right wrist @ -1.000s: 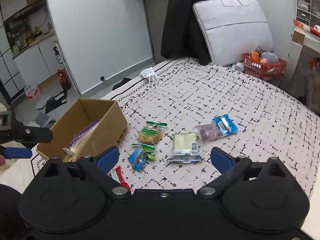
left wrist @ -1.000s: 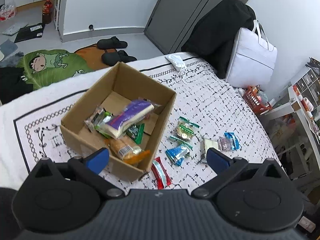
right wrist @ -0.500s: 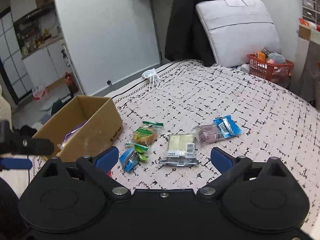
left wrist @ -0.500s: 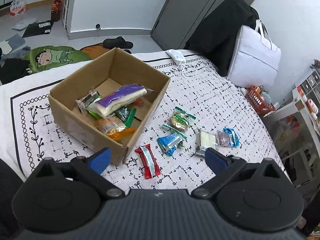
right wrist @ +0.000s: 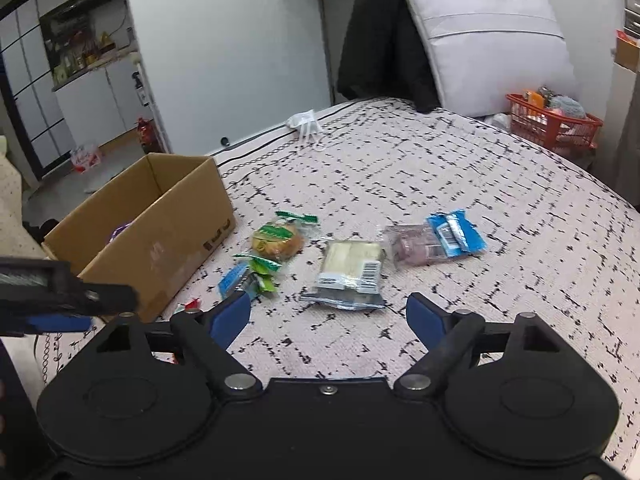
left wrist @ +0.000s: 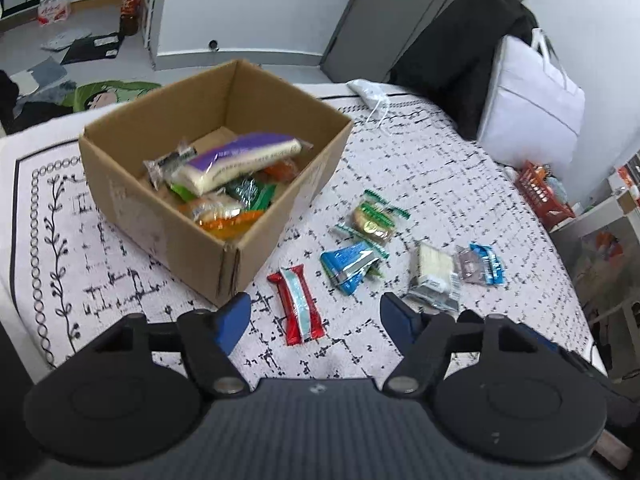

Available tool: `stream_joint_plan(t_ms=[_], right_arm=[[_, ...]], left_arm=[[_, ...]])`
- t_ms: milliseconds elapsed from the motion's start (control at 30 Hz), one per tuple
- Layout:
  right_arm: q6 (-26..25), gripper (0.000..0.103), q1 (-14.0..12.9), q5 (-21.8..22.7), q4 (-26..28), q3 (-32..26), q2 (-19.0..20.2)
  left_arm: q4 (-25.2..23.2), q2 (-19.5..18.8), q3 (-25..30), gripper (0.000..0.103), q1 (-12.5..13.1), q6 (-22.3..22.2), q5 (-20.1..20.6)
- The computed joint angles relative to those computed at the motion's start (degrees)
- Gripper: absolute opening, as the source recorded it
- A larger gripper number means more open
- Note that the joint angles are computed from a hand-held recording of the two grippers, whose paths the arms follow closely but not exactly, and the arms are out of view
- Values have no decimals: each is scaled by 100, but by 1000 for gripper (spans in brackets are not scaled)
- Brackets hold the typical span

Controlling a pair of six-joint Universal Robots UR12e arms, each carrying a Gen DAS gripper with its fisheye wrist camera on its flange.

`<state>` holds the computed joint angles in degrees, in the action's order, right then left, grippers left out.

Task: Organize snacks
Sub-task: 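Move both open tools back over the remaining snacks, then grasp the red-and-white stick packet with the left tool while the right tool grasps the cheese-bread packet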

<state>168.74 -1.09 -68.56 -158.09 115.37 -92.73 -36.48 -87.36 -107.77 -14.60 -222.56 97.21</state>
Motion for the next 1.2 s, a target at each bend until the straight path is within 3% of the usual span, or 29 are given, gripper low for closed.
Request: stream_joint_plan(t_ms=[233,767,1200], right_arm=[[192,69,2,-44,490,-177,121],[430,69,53,-117,284,-386,616],[522,69,209,-369,203,-553,865]], left_arm=[[91,-209,-29,63,-84,-295,163],[-66,-687,169,47,-256,-973,792],[-157,-847,281,40,-311,-944,927]])
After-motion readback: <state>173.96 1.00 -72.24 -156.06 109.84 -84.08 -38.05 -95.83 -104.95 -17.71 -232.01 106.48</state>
